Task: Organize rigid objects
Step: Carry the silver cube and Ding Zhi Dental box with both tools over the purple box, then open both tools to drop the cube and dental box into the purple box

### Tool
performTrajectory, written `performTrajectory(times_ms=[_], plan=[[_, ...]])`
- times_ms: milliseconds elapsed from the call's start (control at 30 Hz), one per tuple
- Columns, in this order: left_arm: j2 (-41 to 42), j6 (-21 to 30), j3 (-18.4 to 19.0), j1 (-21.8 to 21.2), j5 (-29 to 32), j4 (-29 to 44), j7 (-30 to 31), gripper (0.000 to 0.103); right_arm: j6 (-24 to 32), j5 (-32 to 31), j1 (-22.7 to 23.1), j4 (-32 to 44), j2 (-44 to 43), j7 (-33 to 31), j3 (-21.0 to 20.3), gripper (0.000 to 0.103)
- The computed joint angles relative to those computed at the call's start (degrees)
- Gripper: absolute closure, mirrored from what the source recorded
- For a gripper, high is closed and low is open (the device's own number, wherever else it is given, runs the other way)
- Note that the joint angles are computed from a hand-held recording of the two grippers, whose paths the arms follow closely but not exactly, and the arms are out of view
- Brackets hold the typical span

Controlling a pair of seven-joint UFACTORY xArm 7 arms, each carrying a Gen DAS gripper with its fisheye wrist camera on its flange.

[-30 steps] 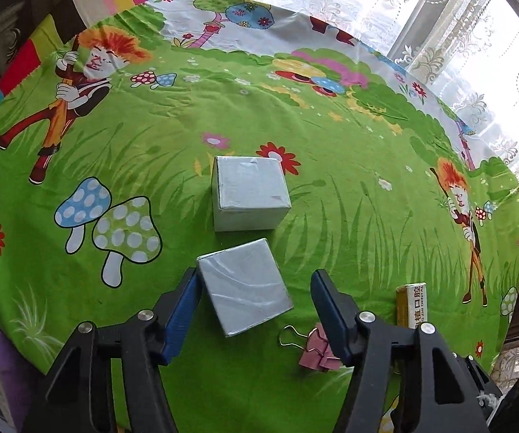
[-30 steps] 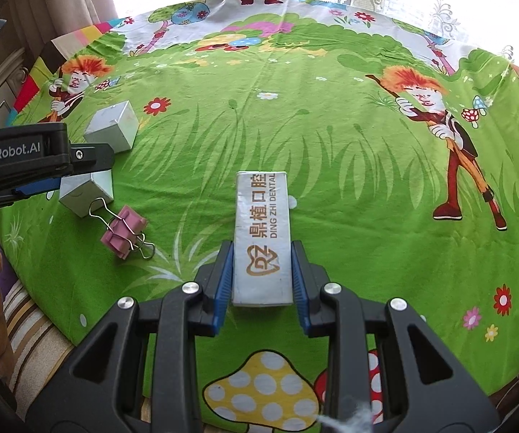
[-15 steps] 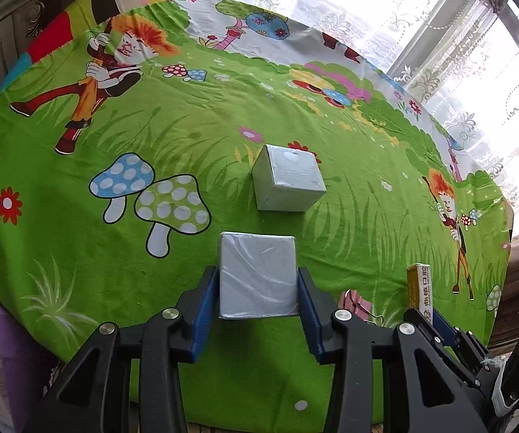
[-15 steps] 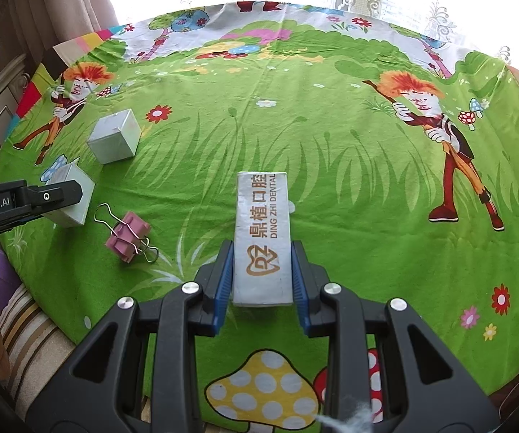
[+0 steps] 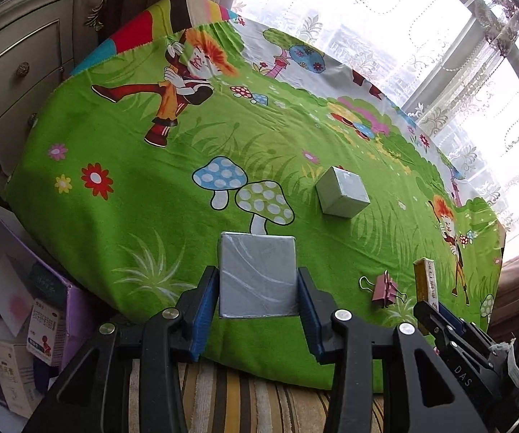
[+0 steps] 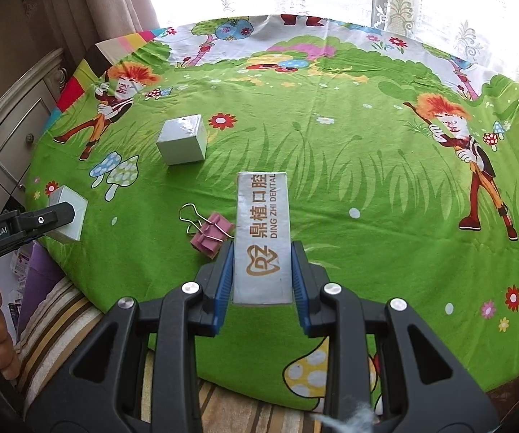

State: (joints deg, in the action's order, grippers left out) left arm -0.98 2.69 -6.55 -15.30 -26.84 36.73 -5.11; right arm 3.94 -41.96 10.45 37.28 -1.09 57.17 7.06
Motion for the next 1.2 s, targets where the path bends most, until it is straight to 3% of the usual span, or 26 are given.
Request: performTrajectory(times_ms=[100, 467, 600, 733, 1200], plan=[[-2.08, -1.43, 1.08, 0.25, 0.14, -2.42, 0.29, 0.059, 0.48, 5.57, 2.04, 0.42, -0.01, -4.86, 1.25, 0.068], [-8.45, -2.77, 16.96, -12.09, -27.02, -7.57, 24.76, 0.059, 5.86, 9.97, 9.35, 5.99, 2.17, -9.41, 3.63, 0.068], [-10.84, -2.66, 21.27, -13.46, -37.18, -8.6, 34.52, 0.059, 8.04, 11.3, 12.27, 8.88, 3.72, -11.36, 4.24, 0.068], [-13.62, -2.47, 24.15, -11.31, -44.31, -10.03, 42.28, 0.059, 9.79, 13.37, 15.45, 12.55, 5.76, -14.45, 4.96, 0.068], [-18.83, 1.64, 31.04, 6.39, -56.84, -14.06, 60.39, 0.059, 16.86, 18.39, 26.81, 29.05, 16.99, -25.3, 5.56, 0.068]])
